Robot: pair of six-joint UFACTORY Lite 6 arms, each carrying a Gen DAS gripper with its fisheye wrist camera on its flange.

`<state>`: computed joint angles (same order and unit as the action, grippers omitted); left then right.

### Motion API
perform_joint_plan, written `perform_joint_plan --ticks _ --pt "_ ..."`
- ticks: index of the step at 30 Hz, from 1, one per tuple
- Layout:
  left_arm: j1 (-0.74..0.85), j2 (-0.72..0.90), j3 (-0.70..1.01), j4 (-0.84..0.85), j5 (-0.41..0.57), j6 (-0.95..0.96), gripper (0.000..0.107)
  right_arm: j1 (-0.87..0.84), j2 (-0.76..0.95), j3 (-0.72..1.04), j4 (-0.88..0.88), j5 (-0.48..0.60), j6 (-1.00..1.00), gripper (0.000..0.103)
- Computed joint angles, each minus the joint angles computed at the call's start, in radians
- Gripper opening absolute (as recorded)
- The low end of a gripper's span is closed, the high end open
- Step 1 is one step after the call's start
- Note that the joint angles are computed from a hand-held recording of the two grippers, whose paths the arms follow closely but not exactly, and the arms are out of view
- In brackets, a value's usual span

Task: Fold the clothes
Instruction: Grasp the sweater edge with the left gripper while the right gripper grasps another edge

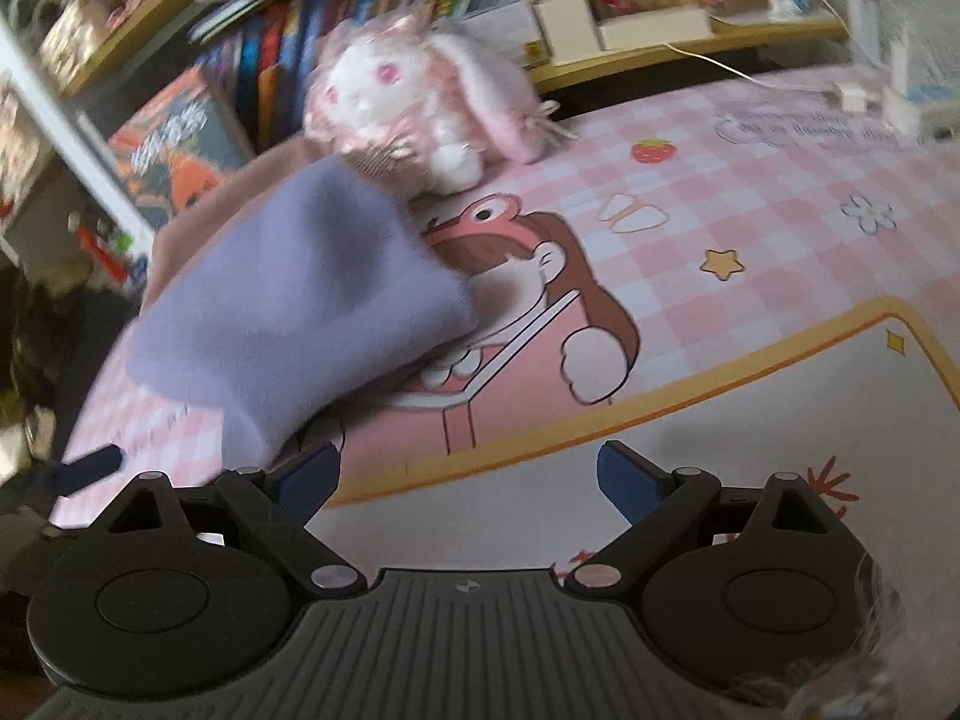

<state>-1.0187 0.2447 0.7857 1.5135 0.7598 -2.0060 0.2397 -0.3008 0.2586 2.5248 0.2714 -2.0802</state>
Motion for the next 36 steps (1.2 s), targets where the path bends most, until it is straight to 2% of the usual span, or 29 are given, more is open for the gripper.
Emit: perform_joint_plan --ticks 6,7,8,9,10,11,17,22,25,27,29,32,36 --pt "-0.005 0.283 0.21 0.137 0.091 0.224 0.098 -0.19 0.1 0.073 -0.451 0.147 0.444 0.093" --pt "-0.005 0.33 0.24 0.145 0.119 0.254 0.09 -0.205 0.116 0.085 -0.496 0.164 0.499 0.093" --pt "-0.003 0.366 0.261 0.151 0.141 0.275 0.072 -0.215 0.128 0.094 -0.533 0.18 0.549 0.093" --pt "0.005 0.375 0.262 0.157 0.143 0.277 0.062 -0.221 0.13 0.095 -0.555 0.195 0.576 0.093" --pt "0.017 0.358 0.249 0.163 0.123 0.267 0.038 -0.229 0.13 0.091 -0.561 0.218 0.581 0.093" --pt "0.027 0.32 0.22 0.173 0.096 0.246 0.026 -0.237 0.13 0.088 -0.566 0.242 0.586 0.093" --pt "-0.001 0.017 0.011 0.188 0.01 0.115 0.019 -0.314 0.195 0.082 -0.599 0.446 0.62 0.093" --pt "-0.128 -0.115 -0.097 0.071 0.028 0.079 0.019 -0.389 0.284 0.081 -0.617 0.631 0.654 0.089" --pt "-0.219 -0.125 -0.107 -0.022 0.061 0.068 0.019 -0.431 0.33 0.081 -0.642 0.723 0.669 0.071" --pt "-0.274 -0.136 -0.113 -0.086 0.088 0.051 0.019 -0.446 0.337 0.088 -0.698 0.728 0.69 0.038" --pt "-0.306 -0.158 -0.115 -0.125 0.107 0.044 0.019 -0.465 0.353 0.099 -0.766 0.725 0.714 0.014" --pt "-0.342 -0.227 -0.082 -0.134 0.167 0.06 0.018 -0.556 0.3 0.07 -0.841 0.82 0.695 0.012" --pt "-0.371 -0.352 0.034 0.022 0.266 0.075 0.017 -0.733 0.082 0.153 -0.895 1.057 0.841 0.012"
